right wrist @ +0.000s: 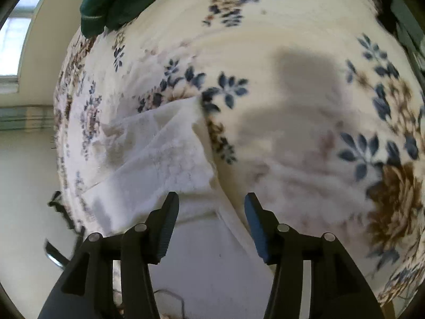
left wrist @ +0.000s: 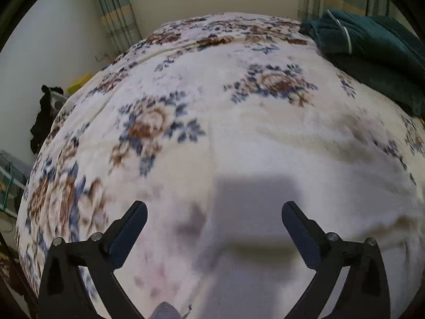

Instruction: Fold small clothes

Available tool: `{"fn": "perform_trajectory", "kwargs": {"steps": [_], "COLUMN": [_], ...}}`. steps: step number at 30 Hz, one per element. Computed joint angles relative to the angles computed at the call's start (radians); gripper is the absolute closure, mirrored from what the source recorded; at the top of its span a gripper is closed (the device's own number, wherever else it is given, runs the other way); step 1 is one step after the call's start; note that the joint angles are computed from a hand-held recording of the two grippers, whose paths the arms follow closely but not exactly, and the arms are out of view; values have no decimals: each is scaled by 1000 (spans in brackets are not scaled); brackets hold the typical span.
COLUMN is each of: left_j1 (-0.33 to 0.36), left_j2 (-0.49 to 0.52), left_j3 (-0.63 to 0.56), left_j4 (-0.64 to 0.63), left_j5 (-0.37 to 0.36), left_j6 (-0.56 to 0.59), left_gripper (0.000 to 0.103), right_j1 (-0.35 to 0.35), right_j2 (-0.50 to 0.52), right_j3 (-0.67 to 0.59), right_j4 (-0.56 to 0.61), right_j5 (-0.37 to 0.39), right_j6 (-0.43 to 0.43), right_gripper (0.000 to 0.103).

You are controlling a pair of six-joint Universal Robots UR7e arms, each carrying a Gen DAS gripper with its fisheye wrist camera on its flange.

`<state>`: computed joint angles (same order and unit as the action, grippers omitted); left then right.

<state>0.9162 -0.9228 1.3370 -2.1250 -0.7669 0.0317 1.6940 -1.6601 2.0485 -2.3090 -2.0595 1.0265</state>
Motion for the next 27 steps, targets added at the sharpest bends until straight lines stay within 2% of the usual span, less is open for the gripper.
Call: {"fn": "perform_trajectory", "kwargs": {"steps": [2,4,6,7,9,10,11,12,13,17,19,20,22,25,27], "left_j1": [-19,-45,-77,-103,-138,-156,-175,-190,-206,-243,-253,-257,-266,-282,-300], "left_j2": [-44,-96,-139,-168,-205,-219,-230,-238,-246,-239,-240,-240,-238,-246,-256], "left_j3": [63,133,196,236,286,305,323,338,356,384,388,388,384,368,364], "left_j4": [36,127,214,294,408,474,536,574,600,643,648,647,659,668,669], "left_j5": [31,75,122,147,164,161,145,126,107,29,7,4,9,-5,-34], "left_j6": [-61,-196,-320,-421,-574,-659,-742,-799,-840,-901,-920,-926,-936,-933,-920], "left_gripper": [0,0,0,0,0,0,0,0,0,0,0,0,0,0,0], "right_j1": [-60,-133,-246,-286,-359,-375,-401,-408,-409,-360,-370,-389,-398,-442,-455], "right_j2": [-52,-50,-3,28,110,138,174,195,210,201,183,181,198,200,169], "right_j3": [37,44,41,29,-16,-34,-60,-81,-98,-138,-146,-154,-185,-236,-245], "right_j4": [-29,-95,-216,-249,-285,-287,-277,-257,-232,-211,-206,-200,-146,-16,39], "right_j5": [36,84,211,255,344,365,410,415,408,233,193,217,184,283,346], "right_j6": [-71,-168,-293,-335,-439,-470,-526,-550,-569,-608,-579,-590,-611,-586,-599], "right_gripper": [49,49,49,49,49,49,53,79,97,99,102,102,103,103,98]}}
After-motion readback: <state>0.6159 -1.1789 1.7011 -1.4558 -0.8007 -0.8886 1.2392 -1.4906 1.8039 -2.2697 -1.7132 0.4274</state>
